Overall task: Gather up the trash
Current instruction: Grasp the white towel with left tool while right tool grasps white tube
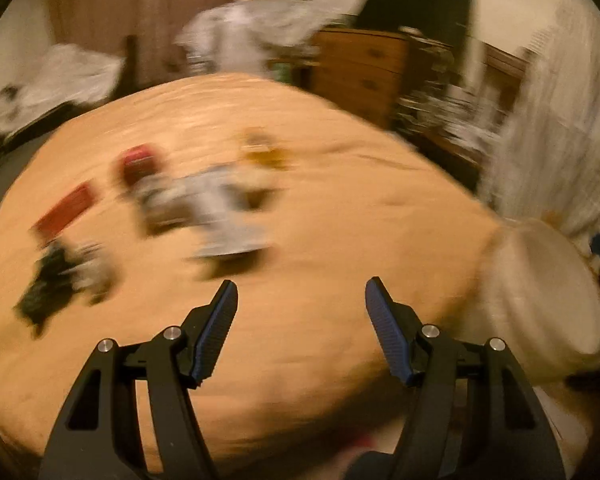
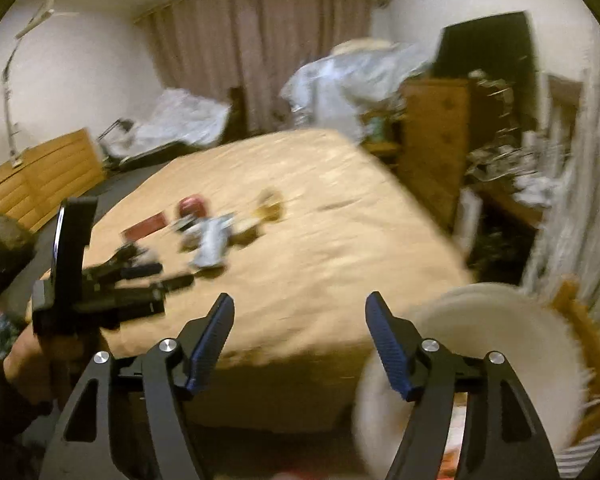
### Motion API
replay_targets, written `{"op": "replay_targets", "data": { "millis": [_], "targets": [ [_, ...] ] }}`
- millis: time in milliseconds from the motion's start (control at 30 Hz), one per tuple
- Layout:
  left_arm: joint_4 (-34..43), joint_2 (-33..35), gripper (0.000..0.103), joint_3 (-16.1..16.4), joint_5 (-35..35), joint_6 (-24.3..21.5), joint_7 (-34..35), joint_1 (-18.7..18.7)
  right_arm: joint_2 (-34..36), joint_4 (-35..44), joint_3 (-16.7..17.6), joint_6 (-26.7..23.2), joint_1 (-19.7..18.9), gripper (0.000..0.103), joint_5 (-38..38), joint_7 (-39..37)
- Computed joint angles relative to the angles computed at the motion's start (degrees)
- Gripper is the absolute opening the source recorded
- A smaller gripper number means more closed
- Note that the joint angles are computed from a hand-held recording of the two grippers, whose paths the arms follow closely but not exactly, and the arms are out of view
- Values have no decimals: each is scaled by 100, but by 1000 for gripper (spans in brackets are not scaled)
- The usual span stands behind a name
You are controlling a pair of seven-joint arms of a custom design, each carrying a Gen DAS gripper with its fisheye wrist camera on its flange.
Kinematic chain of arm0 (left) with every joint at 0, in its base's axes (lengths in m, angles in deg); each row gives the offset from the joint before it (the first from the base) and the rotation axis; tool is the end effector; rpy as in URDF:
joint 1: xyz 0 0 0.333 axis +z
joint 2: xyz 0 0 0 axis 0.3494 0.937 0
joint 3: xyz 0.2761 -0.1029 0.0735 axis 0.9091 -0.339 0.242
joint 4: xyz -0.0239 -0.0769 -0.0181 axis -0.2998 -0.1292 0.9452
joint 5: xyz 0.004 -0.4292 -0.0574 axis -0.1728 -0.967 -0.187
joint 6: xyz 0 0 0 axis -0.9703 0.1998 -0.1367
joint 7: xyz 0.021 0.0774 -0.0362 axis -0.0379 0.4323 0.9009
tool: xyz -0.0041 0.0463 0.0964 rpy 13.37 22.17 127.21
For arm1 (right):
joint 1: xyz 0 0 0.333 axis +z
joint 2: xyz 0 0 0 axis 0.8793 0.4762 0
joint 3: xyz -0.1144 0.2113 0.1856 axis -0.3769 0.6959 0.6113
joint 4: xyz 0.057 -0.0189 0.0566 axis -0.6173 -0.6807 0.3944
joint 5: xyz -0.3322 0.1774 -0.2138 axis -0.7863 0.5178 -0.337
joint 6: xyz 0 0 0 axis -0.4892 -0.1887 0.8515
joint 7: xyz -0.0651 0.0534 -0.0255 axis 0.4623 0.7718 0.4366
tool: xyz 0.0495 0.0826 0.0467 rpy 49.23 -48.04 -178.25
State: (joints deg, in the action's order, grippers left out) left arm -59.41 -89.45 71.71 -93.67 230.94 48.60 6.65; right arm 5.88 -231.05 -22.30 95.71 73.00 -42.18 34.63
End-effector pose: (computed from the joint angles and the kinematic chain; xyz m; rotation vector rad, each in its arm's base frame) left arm 0.5062 -0.1586 0.4373 -1.5401 2.0006 -0.9280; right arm 0.3600 0.1248 0.4660 -1.5983 1.5249 -0.6678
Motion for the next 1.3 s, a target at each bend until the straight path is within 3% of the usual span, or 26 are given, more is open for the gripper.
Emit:
{"op": "replay_targets", "data": {
  "millis": [167,300,400,533,667,800,933,1000,1100,1200,1300],
  "targets": [
    [36,217,63,134,470,-124,-610,1036,1455,772,83,435,471,69,111,92],
    [302,558,63,442,0,-373,-154,1070,2211,1218,34,560,730,69,181,93],
    [528,826,63,627,-929,-501,767,930,2677,1525,-253,560,1109,69,276,14],
    [809,1090,63,520,-1896,-647,1579,1034,3114,1853,-544,516,1496,69,417,-170],
    [1097,1368,63,256,-2431,-604,2160,1250,3335,2034,-714,430,1723,70,604,-381],
    [1437,1641,63,10,-2265,-507,2097,1436,3545,2293,-1306,348,2333,70,1085,-913],
    [1754,1897,63,-143,-1864,-489,1756,1575,4081,3062,-1819,159,2900,70,1840,-1799],
    [1891,2023,63,-154,-1558,-595,1437,1606,4526,3714,-2047,-111,3177,69,2943,-2803],
    [1962,2141,50,-282,-1561,-673,1453,1748,5256,4710,-1862,-679,2890,61,3602,-3384],
    [1942,2189,50,-326,-1299,-560,1395,1758,6090,5750,-1783,-1232,2628,60,3301,-3039],
    [2029,2233,50,-478,-1506,-630,1651,1890,6826,6680,-1778,-1725,2479,60,2814,-2581]
  ]
}}
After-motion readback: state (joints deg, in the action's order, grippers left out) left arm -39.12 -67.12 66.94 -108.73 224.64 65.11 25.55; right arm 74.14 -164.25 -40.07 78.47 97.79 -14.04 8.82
